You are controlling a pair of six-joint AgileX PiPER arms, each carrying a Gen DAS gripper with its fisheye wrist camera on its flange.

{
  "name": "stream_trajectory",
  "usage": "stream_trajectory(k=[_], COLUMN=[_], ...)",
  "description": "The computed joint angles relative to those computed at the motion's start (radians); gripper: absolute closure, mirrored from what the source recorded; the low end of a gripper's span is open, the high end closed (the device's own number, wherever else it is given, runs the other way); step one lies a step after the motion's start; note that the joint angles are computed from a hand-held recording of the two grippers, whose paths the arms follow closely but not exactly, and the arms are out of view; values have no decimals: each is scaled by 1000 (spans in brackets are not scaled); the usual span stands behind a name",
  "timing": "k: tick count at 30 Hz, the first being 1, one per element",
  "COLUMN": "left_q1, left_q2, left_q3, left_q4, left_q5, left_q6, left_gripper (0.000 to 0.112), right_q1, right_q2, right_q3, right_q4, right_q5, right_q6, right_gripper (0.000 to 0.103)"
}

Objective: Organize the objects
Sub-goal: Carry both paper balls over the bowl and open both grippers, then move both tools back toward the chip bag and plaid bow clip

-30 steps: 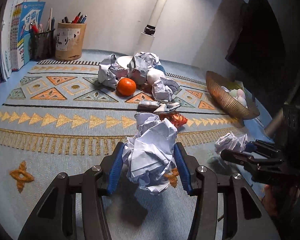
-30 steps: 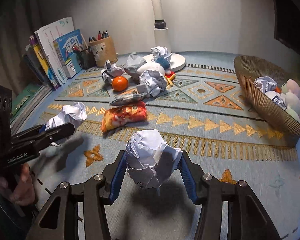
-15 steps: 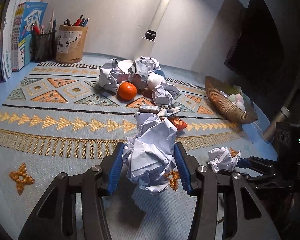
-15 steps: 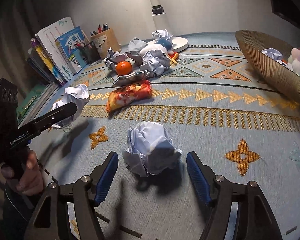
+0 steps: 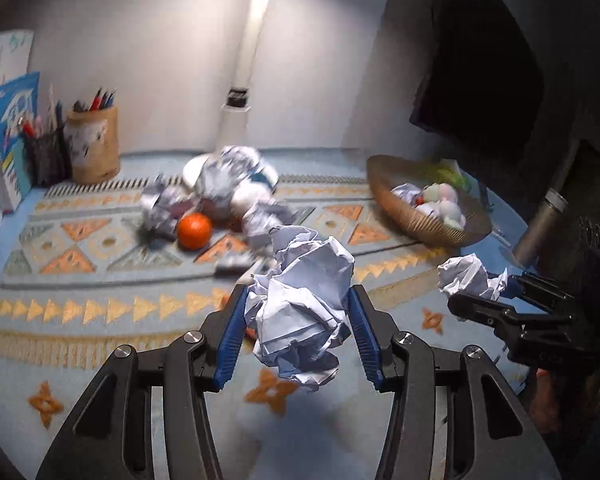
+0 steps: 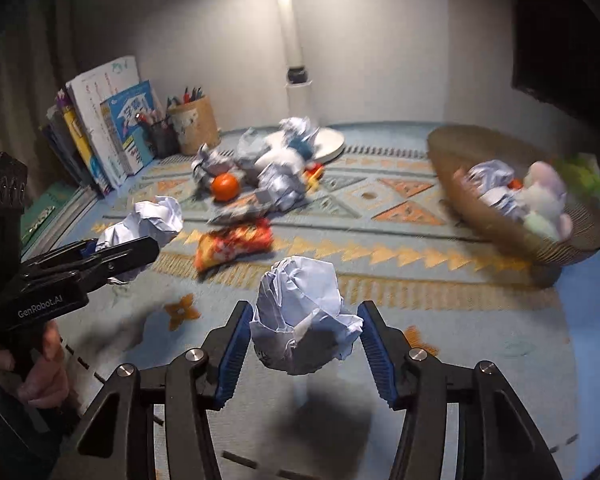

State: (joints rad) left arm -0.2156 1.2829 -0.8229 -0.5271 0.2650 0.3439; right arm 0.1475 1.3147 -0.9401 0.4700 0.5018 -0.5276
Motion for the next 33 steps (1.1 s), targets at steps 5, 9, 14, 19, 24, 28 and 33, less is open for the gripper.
stream_trajectory(k=[5,9,14,19,24,28,33], left_q1=[-177,-181,-166,-220,-251,-257,-237], left_q2=[191,438,743,943,1075,1071,899], left_q3=[-403,-751,-1134,-1393,-1595,-1579,-1297], left_q4=[411,177,60,251,302,283,179], left_q5=[98,228,384,458,556,552,441], left_q6=[-382,-274,-271,-424,-478,-464,-359], left_gripper=[65,65,65,65,58,24,24], right_q1=[-334,-454,-458,-453,-456,-469,-479], right_q2=[37,158,373,506,575,573,514], right_q3=[-226,-427,-677,-774,-822,-813,-750], right_q4=[238,255,96,0,-46,-34,21], right_q5=[199,272,296,295,299,293,292], right_q6=[-201,-138,58,161,231,214,169], right_gripper=[50,49,49,49,41,40,39])
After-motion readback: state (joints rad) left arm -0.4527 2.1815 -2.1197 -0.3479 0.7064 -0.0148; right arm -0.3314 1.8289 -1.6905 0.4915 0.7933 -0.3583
